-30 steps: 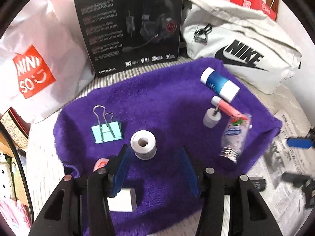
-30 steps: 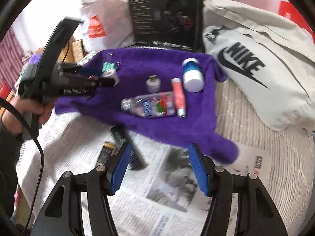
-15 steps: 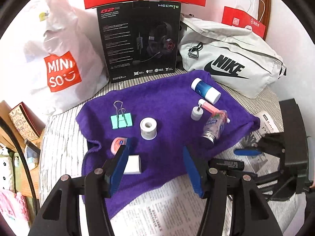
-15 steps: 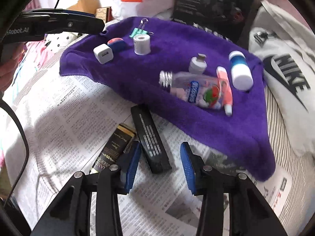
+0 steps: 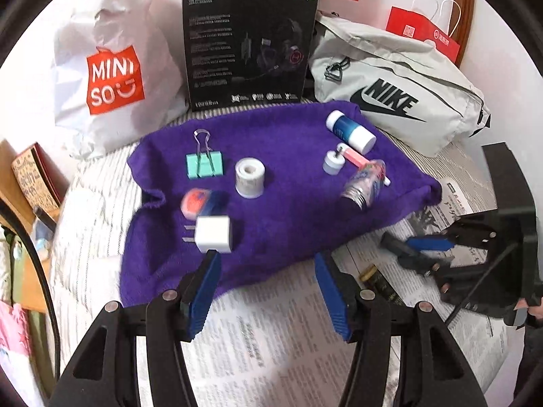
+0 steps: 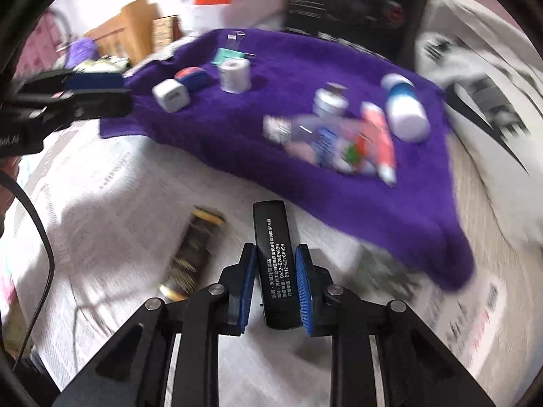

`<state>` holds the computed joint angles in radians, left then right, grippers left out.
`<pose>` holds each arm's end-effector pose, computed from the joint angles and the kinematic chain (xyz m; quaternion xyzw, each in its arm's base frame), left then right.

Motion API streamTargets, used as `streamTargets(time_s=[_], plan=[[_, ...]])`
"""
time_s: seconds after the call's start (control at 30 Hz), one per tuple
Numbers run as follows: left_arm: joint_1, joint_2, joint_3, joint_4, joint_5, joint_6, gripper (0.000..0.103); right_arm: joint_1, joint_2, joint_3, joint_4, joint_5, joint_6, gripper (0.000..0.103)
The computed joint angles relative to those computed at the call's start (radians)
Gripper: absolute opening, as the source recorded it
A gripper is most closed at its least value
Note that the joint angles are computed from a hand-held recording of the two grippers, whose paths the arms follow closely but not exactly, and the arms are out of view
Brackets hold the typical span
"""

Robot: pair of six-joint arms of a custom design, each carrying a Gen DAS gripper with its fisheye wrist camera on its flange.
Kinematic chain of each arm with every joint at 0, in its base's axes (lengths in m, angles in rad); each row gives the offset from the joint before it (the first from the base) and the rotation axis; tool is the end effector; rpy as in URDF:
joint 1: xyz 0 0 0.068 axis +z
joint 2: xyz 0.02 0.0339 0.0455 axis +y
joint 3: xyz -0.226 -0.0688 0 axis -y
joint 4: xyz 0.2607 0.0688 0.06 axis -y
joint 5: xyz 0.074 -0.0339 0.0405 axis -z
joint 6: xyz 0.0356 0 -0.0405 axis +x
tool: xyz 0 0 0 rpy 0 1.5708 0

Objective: Organize rigid objects
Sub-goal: 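Grasp the black-gold Grand Reserve bottle with the left tool while the right tool grasps the black case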

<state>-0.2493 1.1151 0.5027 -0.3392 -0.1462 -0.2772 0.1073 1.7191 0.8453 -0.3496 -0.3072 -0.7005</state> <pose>0.2259 -0.0522 0.1267 -0.0355 0.9495 -0.0119 0.3115 0.3006 0.0432 0.0742 -0.4069 0.8846 0.0942 0.2074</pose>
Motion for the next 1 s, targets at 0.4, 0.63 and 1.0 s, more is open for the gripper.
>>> streamTargets(time_s=[0.4,0.63,1.0], plan=[[-0.258,0.222,0.087,0.046,-0.038,-0.227,0.056,-0.199,-0.062,-0.099,0.061,0.000,-0.002,0.023],[-0.343,0.377,0.184,0.058,-0.059,-0.310,0.056,-0.212,-0.087,-0.157,0.133,-0.020,0.035,0.024],[-0.355,0.414,0.178,0.001,-0.145,-0.269,0.056,-0.276,-0.091,-0.173,0.130,-0.084,-0.019,0.024]])
